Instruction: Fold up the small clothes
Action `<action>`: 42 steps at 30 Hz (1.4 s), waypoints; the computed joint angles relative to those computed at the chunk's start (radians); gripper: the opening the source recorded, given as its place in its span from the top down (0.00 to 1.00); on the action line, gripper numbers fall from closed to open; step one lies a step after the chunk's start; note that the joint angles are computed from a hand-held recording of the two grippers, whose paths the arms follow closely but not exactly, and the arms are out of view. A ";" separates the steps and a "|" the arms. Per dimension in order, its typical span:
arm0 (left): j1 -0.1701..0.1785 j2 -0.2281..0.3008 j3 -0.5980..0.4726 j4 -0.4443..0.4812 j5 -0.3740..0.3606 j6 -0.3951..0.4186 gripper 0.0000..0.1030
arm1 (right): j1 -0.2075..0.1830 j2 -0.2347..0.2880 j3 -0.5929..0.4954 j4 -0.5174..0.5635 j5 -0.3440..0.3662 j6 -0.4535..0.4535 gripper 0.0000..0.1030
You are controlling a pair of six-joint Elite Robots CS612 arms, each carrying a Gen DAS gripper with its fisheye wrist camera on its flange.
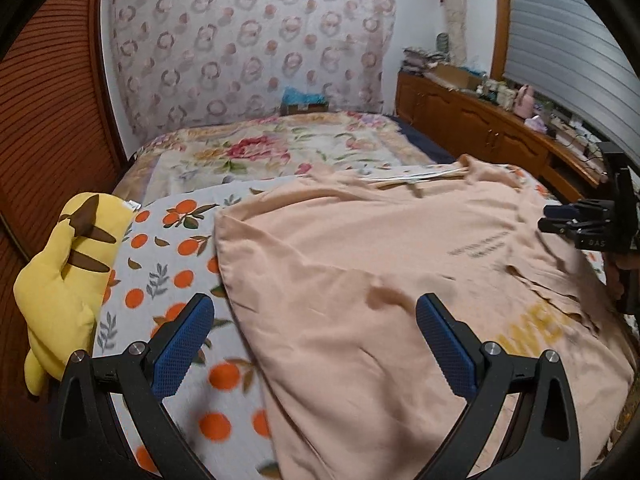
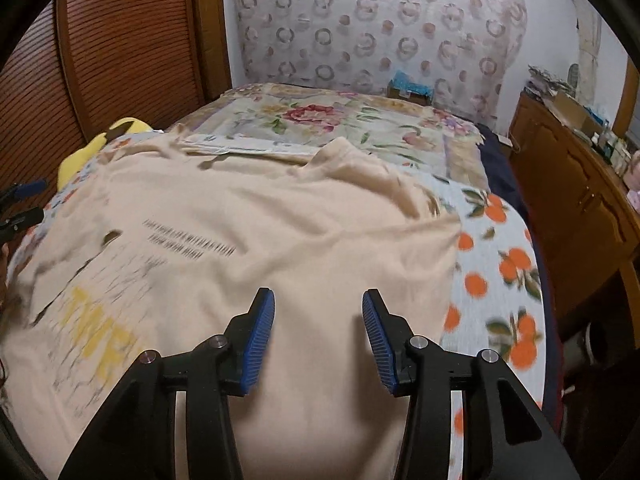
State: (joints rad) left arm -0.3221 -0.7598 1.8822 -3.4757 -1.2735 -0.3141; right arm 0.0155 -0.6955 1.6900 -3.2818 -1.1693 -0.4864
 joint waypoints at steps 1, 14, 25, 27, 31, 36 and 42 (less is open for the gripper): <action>0.005 0.004 -0.012 0.019 0.000 0.002 0.02 | 0.005 0.007 -0.014 0.008 -0.007 -0.001 0.54; 0.053 0.031 -0.092 0.173 -0.014 0.020 0.02 | 0.017 0.029 -0.049 0.027 -0.043 0.026 0.34; 0.077 0.050 -0.133 0.250 -0.064 -0.012 0.02 | 0.016 0.025 -0.052 0.039 -0.042 0.020 0.29; 0.078 0.052 -0.136 0.248 -0.074 -0.017 0.02 | 0.016 0.025 -0.052 0.039 -0.042 0.020 0.29; 0.078 0.053 -0.140 0.252 -0.075 -0.016 0.00 | 0.014 0.025 -0.054 0.043 -0.037 0.017 0.29; 0.078 0.053 -0.142 0.258 -0.076 -0.018 0.00 | -0.008 0.023 -0.053 0.046 0.045 0.027 0.29; 0.078 0.053 -0.142 0.258 -0.075 -0.018 0.00 | -0.030 0.021 -0.053 0.009 0.038 0.067 0.29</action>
